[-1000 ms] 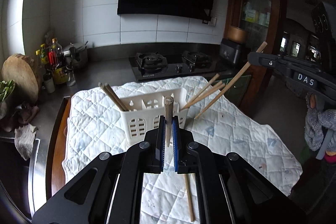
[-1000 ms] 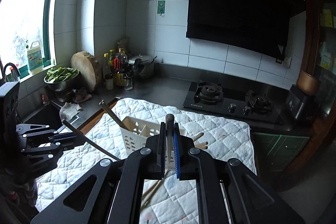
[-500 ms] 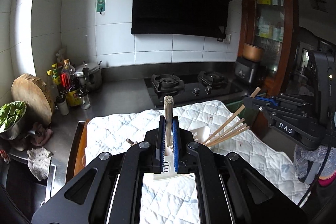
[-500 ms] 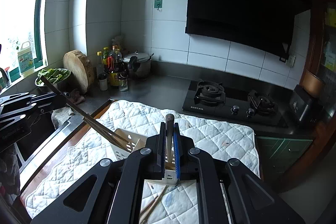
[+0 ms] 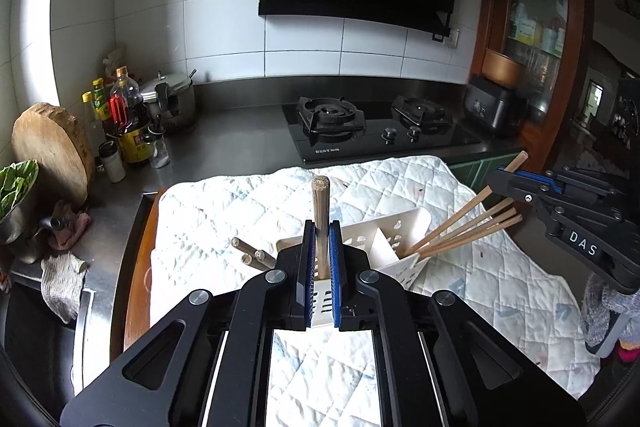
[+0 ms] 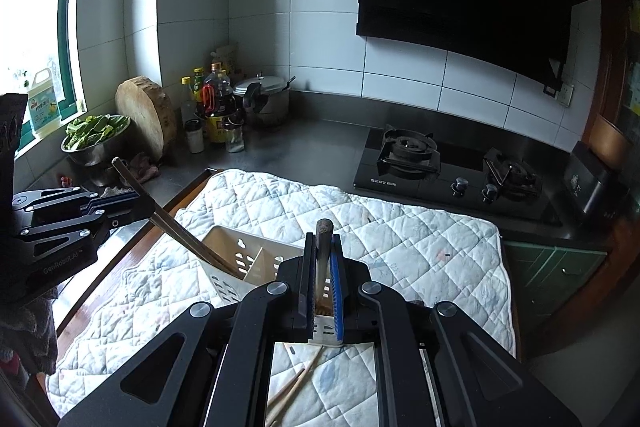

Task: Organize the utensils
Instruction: 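Open the left tool into the holder while the right tool releases its chopstick, then move both open tools back down to the last chopsticks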

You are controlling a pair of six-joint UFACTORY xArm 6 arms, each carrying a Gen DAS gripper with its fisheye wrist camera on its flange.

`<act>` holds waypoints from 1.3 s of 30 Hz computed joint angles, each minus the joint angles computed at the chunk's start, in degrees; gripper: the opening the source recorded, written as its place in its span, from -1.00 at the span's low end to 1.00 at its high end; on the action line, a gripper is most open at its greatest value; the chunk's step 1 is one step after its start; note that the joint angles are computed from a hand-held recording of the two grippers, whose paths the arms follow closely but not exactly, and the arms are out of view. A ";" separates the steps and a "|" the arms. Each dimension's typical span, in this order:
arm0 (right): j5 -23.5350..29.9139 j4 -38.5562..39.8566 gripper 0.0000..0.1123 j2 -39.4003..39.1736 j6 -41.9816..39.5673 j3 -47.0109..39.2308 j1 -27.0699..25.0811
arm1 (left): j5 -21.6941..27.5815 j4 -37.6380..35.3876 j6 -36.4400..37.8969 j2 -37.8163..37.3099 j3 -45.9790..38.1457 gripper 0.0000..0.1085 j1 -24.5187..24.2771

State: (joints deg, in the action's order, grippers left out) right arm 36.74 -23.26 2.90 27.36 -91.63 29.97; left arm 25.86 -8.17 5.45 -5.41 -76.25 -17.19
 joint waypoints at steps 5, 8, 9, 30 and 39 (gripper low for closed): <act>-0.42 -1.11 -0.87 -0.94 1.32 1.23 0.26 | -1.20 0.70 -0.72 -1.19 1.59 -0.87 -0.30; -0.49 -2.42 -0.85 -2.38 2.26 2.41 0.65 | -1.86 0.59 -0.83 -2.91 2.96 -0.77 -0.48; -0.66 -2.92 -0.82 -3.15 2.66 3.10 0.72 | -2.26 1.71 -1.59 -3.58 3.50 -0.74 -0.51; -3.35 -17.16 -0.58 -25.95 23.87 35.28 11.15 | -10.45 11.66 -11.09 -32.49 36.58 -0.15 -2.38; -5.05 -17.91 -0.58 -26.66 31.85 43.31 14.15 | -11.93 8.85 -12.58 -39.26 47.48 -0.05 -0.02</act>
State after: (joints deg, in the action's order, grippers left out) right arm 31.69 -41.17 -23.76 59.21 -48.32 44.11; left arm 13.93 0.68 -7.13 -44.67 -28.76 -17.21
